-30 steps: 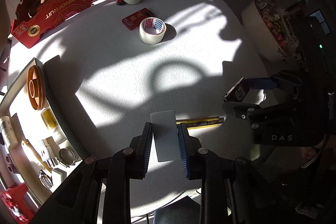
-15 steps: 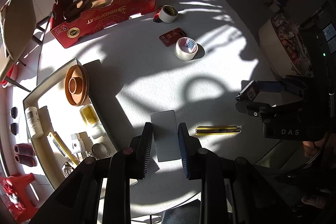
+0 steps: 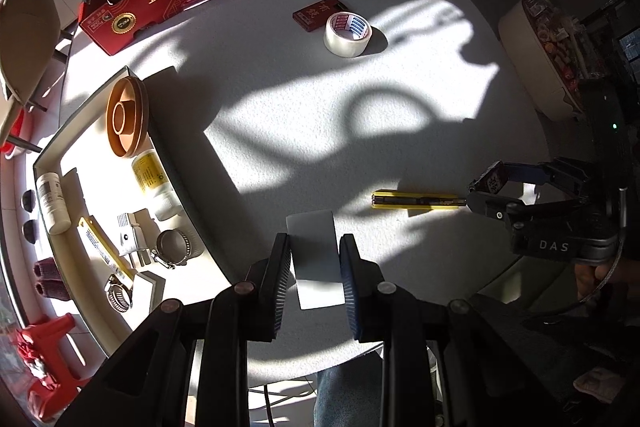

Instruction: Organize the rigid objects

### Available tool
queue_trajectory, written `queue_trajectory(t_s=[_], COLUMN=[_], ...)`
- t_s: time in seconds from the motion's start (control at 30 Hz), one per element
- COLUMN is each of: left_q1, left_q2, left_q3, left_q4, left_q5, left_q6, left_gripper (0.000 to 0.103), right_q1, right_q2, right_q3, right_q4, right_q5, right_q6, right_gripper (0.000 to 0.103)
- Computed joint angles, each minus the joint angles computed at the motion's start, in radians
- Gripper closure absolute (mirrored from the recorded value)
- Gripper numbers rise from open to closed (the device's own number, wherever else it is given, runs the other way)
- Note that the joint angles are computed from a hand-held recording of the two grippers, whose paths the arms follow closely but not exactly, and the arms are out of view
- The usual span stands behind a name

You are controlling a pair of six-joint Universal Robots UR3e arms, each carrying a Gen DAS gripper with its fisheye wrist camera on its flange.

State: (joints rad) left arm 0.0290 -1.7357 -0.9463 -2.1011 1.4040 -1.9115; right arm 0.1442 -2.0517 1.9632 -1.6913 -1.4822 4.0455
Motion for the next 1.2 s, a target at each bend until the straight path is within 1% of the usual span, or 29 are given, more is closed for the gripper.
queue_trajectory(t_s=[0.13,0.27,0.5,0.8,0.97,1.2], left_q1=[0.016,0.044,0.119,0.205,0.247,0.318], left_q2=[0.042,0.052,0.05,0.007,-0.043,-0.135], left_q3=[-0.062,-0.075,-0.07,-0.014,0.075,0.216], left_q4=[-0.006,-0.04,-0.076,-0.117,-0.155,-0.177], left_q5=[-0.018,-0.045,-0.093,-0.14,-0.172,-0.199], left_q6=[0.022,0.034,0.037,0.04,0.05,0.04], left_gripper=[0.076,0.076,0.076,0.076,0.076,0.076], right_q1=[0.041,0.058,0.082,0.13,0.139,0.161], right_q2=[0.02,0.038,0.142,0.315,0.396,0.559], right_q3=[0.007,0.002,-0.09,-0.296,-0.421,-0.686], right_q4=[-0.007,-0.006,0.017,0.063,0.11,0.198], right_q5=[0.004,0.017,0.032,0.006,-0.017,-0.071], right_q6=[0.029,0.039,-0.009,-0.067,-0.099,-0.16], right_gripper=[0.034,0.034,0.034,0.034,0.034,0.034])
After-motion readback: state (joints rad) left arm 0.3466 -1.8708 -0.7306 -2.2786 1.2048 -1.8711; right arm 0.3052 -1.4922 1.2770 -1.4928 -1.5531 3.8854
